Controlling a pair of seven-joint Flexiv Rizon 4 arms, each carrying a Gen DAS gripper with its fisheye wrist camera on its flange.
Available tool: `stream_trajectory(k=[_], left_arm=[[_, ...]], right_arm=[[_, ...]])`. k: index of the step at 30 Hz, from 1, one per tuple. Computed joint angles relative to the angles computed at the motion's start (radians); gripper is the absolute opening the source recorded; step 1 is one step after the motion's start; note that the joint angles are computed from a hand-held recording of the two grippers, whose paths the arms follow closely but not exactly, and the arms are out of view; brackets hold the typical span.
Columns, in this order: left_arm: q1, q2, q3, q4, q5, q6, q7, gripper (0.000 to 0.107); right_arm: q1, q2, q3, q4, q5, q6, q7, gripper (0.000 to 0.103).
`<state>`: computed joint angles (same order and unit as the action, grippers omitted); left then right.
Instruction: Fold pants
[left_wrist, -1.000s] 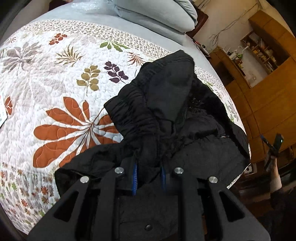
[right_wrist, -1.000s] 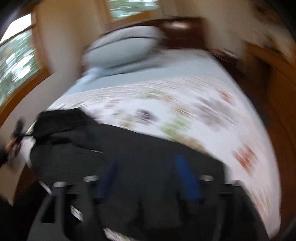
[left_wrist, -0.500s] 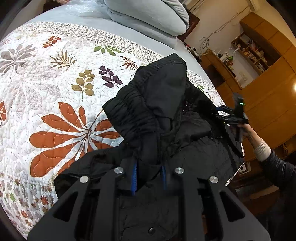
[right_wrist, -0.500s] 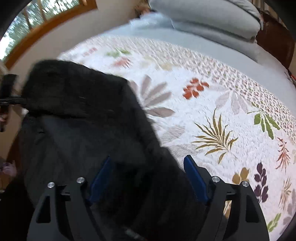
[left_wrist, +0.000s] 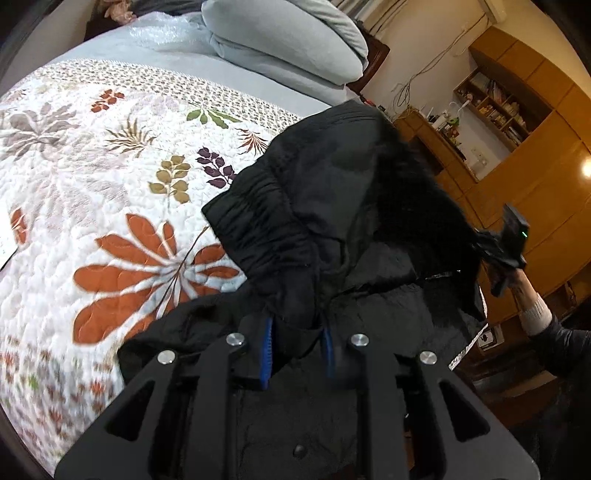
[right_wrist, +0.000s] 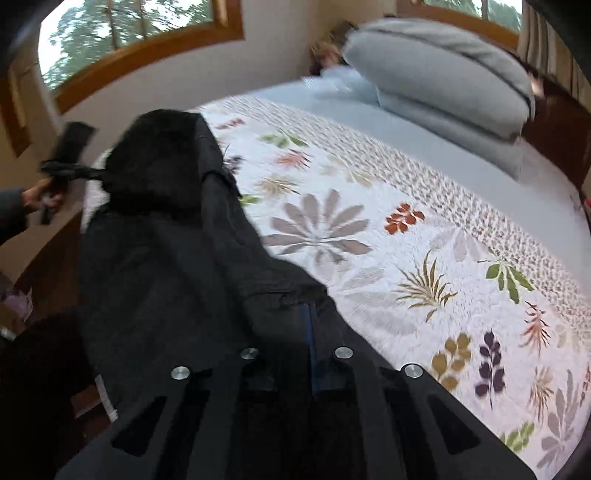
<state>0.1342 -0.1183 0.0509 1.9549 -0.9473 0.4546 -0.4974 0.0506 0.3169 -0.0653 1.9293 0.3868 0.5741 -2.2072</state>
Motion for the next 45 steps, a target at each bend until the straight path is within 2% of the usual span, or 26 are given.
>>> stream_trajectory(k=[5,8,12,13,14,15,18,19,21,22,23,27,30,32,35,38,41,44,45], left_arm=[[0.02,0.07,0.044,0.071,0.039,-0.031,0.007,0.028],[0.027,0.112,0.069,0.117,0.101,-0.015,0.004,0.034],[0.044,0.151,0.097,0.155,0.201,-0.023,-0.015,0.045],[0.046,0.162,0.101,0.163,0.239,-0.013,-0.017,0.051],[0.048,0.174,0.104,0.172,0.28,0.007,-0.028,0.066],[0.053,0.189,0.111,0.183,0.317,0.031,-0.044,0.07],[0.08,0.205,0.138,0.18,0.365,0.044,-0.076,0.074],[0.089,0.214,0.147,0.185,0.357,0.052,-0.084,0.079],[0.107,0.233,0.165,0.196,0.329,0.074,-0.098,0.087],[0.115,0.244,0.173,0.201,0.311,0.085,-0.105,0.088],[0.118,0.249,0.175,0.2,0.297,0.08,-0.113,0.088],[0.107,0.298,0.18,0.207,0.205,0.029,-0.113,0.088],[0.052,0.359,0.177,0.237,0.055,-0.018,-0.083,0.088],[0.017,0.375,0.171,0.243,-0.012,-0.064,-0.055,0.088],[-0.042,0.37,0.111,0.245,0.006,-0.05,-0.07,0.09],[-0.108,0.345,0.039,0.271,0.078,0.07,-0.1,0.091],[-0.178,0.302,-0.03,0.303,0.171,0.272,-0.167,0.091],[-0.225,0.262,-0.048,0.315,0.273,0.413,-0.191,0.091],[-0.233,0.249,-0.056,0.325,0.341,0.47,-0.215,0.091]], right_arm=[[0.007,0.174,0.024,0.122,0.003,-0.126,0.016,0.009],[0.019,0.229,0.034,0.194,-0.01,-0.184,0.048,0.009],[0.033,0.247,0.076,0.299,-0.065,-0.183,0.085,0.009],[0.034,0.247,0.085,0.321,-0.075,-0.17,0.101,0.01],[0.04,0.246,0.083,0.332,-0.08,-0.165,0.108,0.015],[0.047,0.242,0.078,0.335,-0.084,-0.164,0.113,0.016],[0.061,0.23,0.077,0.313,-0.106,-0.188,0.142,0.02],[0.066,0.231,0.084,0.302,-0.122,-0.196,0.145,0.022],[0.088,0.241,0.09,0.277,-0.13,-0.239,0.14,0.045],[0.103,0.241,0.097,0.258,-0.146,-0.274,0.128,0.073],[0.109,0.25,0.116,0.255,-0.174,-0.273,0.12,0.088],[0.129,0.274,0.127,0.232,-0.194,-0.278,0.128,0.088],[0.108,0.291,0.087,0.207,-0.136,-0.287,0.211,0.088],[0.063,0.326,0.051,0.213,-0.101,-0.259,0.285,0.088],[-0.035,0.398,0.005,0.242,-0.09,-0.212,0.411,0.088],[-0.156,0.478,-0.05,0.29,-0.12,-0.17,0.525,0.088],[-0.286,0.54,-0.134,0.333,-0.149,-0.131,0.628,0.088],[-0.397,0.581,-0.23,0.372,-0.156,-0.098,0.701,0.088],[-0.426,0.593,-0.264,0.383,-0.148,-0.09,0.72,0.089]])
